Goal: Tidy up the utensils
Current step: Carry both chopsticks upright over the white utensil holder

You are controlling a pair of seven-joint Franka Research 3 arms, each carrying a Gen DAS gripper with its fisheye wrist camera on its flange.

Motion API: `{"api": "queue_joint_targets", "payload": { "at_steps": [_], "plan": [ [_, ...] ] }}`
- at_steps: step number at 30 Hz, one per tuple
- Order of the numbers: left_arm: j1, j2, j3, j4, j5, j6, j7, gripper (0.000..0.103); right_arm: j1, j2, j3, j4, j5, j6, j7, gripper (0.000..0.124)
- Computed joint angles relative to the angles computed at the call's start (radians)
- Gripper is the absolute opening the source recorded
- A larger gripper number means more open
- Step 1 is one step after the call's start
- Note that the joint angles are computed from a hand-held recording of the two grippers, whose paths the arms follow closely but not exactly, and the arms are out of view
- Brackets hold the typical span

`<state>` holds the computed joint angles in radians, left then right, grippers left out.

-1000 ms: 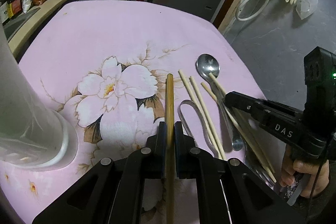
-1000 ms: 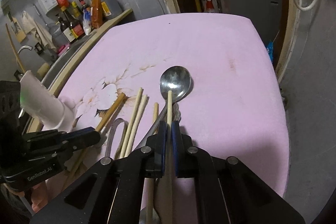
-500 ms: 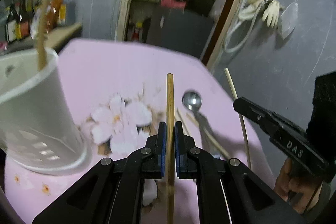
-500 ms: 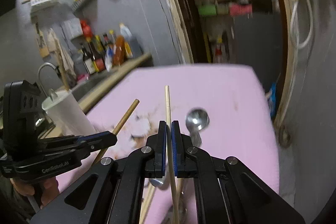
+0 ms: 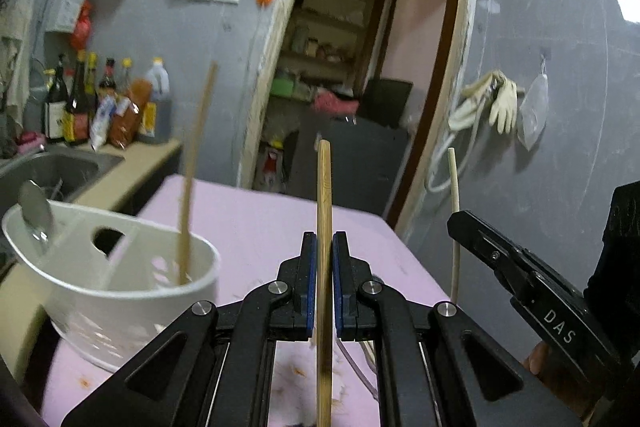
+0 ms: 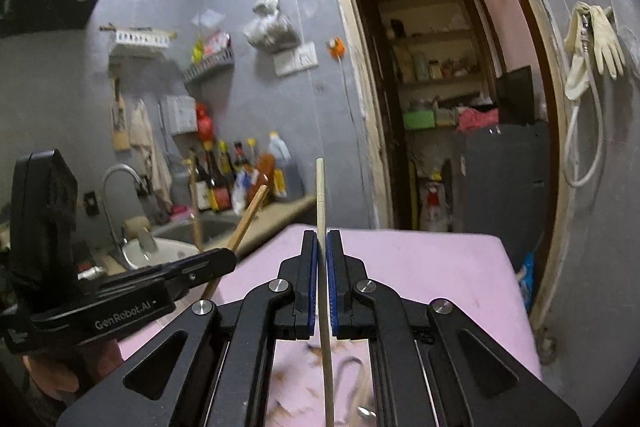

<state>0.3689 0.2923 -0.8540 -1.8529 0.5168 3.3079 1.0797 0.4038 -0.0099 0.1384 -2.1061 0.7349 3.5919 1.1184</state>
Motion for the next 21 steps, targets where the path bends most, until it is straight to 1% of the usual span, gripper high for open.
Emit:
{"api": "queue_joint_targets", "payload": {
  "at_steps": [2,3,5,6,7,9,10,11,12,13,14,15,16,18,20,21],
  "plan": [
    [-0.020,-0.027,0.047,-0.010,-0.003,0.033,-0.018,0.005,0.004,0.011,0.002,0.008,-0.045,0.026,0.043,0.003],
    [-0.022,-0.030,0.056,0.002,0.006,0.031,-0.030,0.005,0.007,0.025,0.003,0.026,-0.060,0.036,0.054,0.003],
    [-0.044,-0.042,0.102,0.008,0.015,0.053,-0.055,0.005,0.013,0.043,0.003,0.049,-0.088,0.056,0.074,0.003],
    [-0.045,-0.044,0.113,0.012,0.024,0.060,-0.067,0.005,0.017,0.059,0.004,0.072,-0.098,0.063,0.076,0.003],
    [-0.028,-0.046,0.109,0.016,0.041,0.068,-0.082,0.005,0.023,0.067,0.004,0.085,-0.097,0.069,0.071,0.003],
    [-0.063,-0.060,0.171,0.023,0.039,0.085,-0.096,0.005,0.035,0.102,0.004,0.137,-0.108,0.077,0.071,0.003],
    [-0.059,-0.062,0.179,0.029,0.049,0.092,-0.110,0.005,0.039,0.116,0.004,0.158,-0.116,0.081,0.077,0.003],
    [-0.040,-0.057,0.171,0.039,0.071,0.095,-0.129,0.005,0.039,0.130,0.003,0.178,-0.134,0.082,0.094,0.003],
    [-0.040,-0.058,0.186,0.048,0.078,0.103,-0.140,0.005,0.040,0.150,0.004,0.211,-0.153,0.079,0.111,0.003],
    [-0.027,-0.054,0.189,0.060,0.092,0.110,-0.158,0.005,0.044,0.165,0.002,0.235,-0.161,0.077,0.117,0.003],
    [-0.011,-0.048,0.187,0.075,0.108,0.117,-0.180,0.005,0.044,0.187,0.004,0.267,-0.183,0.076,0.136,0.003],
    [0.017,-0.040,0.173,0.089,0.134,0.118,-0.208,0.005,0.042,0.208,0.006,0.300,-0.209,0.075,0.156,0.003],
    [0.023,-0.031,0.180,0.106,0.144,0.121,-0.224,0.005,0.045,0.226,0.006,0.327,-0.223,0.074,0.164,0.003],
    [0.007,-0.020,0.227,0.138,0.139,0.130,-0.242,0.005,0.053,0.273,0.005,0.398,-0.251,0.068,0.178,0.003],
    [-0.062,-0.009,0.327,0.168,0.094,0.144,-0.227,0.005,0.063,0.314,0.002,0.460,-0.267,0.066,0.183,0.003],
    [-0.076,-0.003,0.351,0.181,0.094,0.142,-0.232,0.005,0.069,0.333,-0.002,0.488,-0.269,0.065,0.180,0.003]
  ]
}}
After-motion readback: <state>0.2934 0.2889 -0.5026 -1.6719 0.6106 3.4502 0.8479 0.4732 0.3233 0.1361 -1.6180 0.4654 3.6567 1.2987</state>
